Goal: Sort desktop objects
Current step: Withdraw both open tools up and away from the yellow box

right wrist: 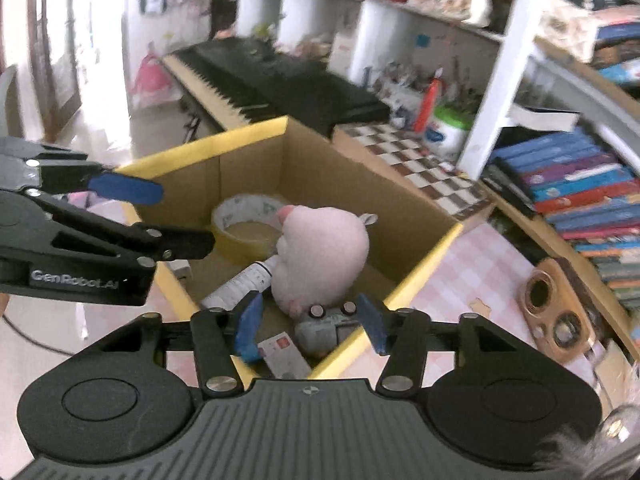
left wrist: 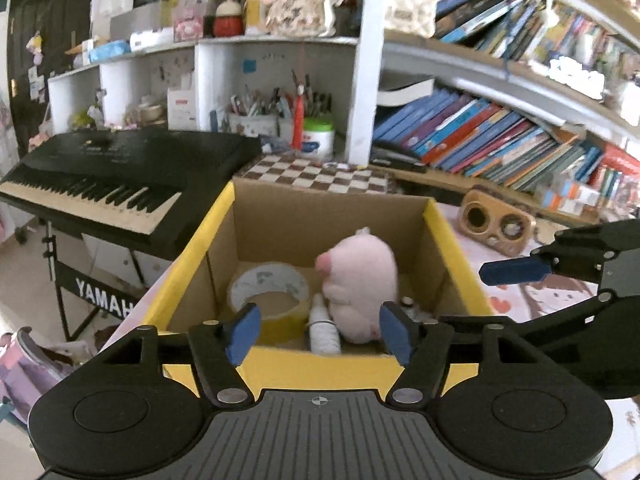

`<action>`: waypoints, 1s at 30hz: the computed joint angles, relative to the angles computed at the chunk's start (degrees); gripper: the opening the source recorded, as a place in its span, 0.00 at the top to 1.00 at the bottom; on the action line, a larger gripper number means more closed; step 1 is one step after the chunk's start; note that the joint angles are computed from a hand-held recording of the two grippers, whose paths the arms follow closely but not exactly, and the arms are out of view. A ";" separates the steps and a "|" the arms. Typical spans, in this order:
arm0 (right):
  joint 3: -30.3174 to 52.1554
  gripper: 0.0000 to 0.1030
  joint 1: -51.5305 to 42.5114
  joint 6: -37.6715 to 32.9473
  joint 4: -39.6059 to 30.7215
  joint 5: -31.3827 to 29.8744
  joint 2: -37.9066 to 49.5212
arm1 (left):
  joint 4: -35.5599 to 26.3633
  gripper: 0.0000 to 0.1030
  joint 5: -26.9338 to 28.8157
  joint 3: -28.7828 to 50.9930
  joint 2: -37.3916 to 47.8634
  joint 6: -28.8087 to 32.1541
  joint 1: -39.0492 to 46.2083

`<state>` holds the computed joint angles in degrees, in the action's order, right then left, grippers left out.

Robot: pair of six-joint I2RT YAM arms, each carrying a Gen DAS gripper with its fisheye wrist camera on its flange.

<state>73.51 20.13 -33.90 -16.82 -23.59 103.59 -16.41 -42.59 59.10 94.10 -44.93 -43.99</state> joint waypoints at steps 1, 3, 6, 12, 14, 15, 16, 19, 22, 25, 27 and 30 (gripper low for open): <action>-2.60 0.47 -0.14 1.41 1.62 0.41 -2.02 | -0.23 0.33 -0.72 -0.35 -0.55 -0.28 -1.04; -7.47 0.47 -0.65 4.10 4.25 0.99 -5.99 | -1.50 0.31 -2.42 -0.66 -1.38 -1.34 -3.57; -13.78 0.47 -1.55 8.57 7.86 2.05 -11.20 | -3.56 0.29 -4.42 -1.03 -2.14 -3.24 -7.04; -26.98 0.44 -3.72 19.58 13.93 5.39 -23.07 | -8.72 0.21 -8.86 -1.40 -2.52 -9.84 -14.13; -30.63 0.44 -4.46 21.76 14.37 6.25 -26.60 | -10.00 0.19 -9.37 -1.61 -2.59 -11.84 -16.15; -32.65 0.44 -4.75 22.85 14.35 6.90 -28.72 | -10.52 0.19 -9.44 -1.73 -2.65 -12.60 -16.93; -34.17 0.44 -5.09 23.63 14.21 7.34 -30.38 | -11.31 0.19 -9.67 -1.80 -2.55 -13.85 -18.01; -39.33 0.42 -5.74 25.95 13.54 9.32 -36.40 | -13.68 0.17 -10.20 -1.82 -2.03 -17.86 -20.89; -44.69 0.38 -6.13 27.86 12.55 12.03 -43.31 | -16.57 0.16 -10.72 -1.54 -1.20 -22.50 -23.56; -49.01 0.35 -6.30 29.90 10.42 14.53 -49.97 | -19.64 0.11 -11.26 -0.62 0.25 -26.30 -25.69; -51.42 0.31 -5.58 30.87 9.07 17.02 -54.02 | -22.07 0.11 -11.64 0.36 1.40 -28.51 -27.03; -54.15 0.26 -4.63 31.92 7.15 20.14 -58.97 | -24.35 0.08 -11.98 1.75 2.96 -30.38 -28.05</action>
<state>19.36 15.50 -1.99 -9.68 -3.45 44.62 -40.77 -54.57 60.85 97.06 -75.31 -72.04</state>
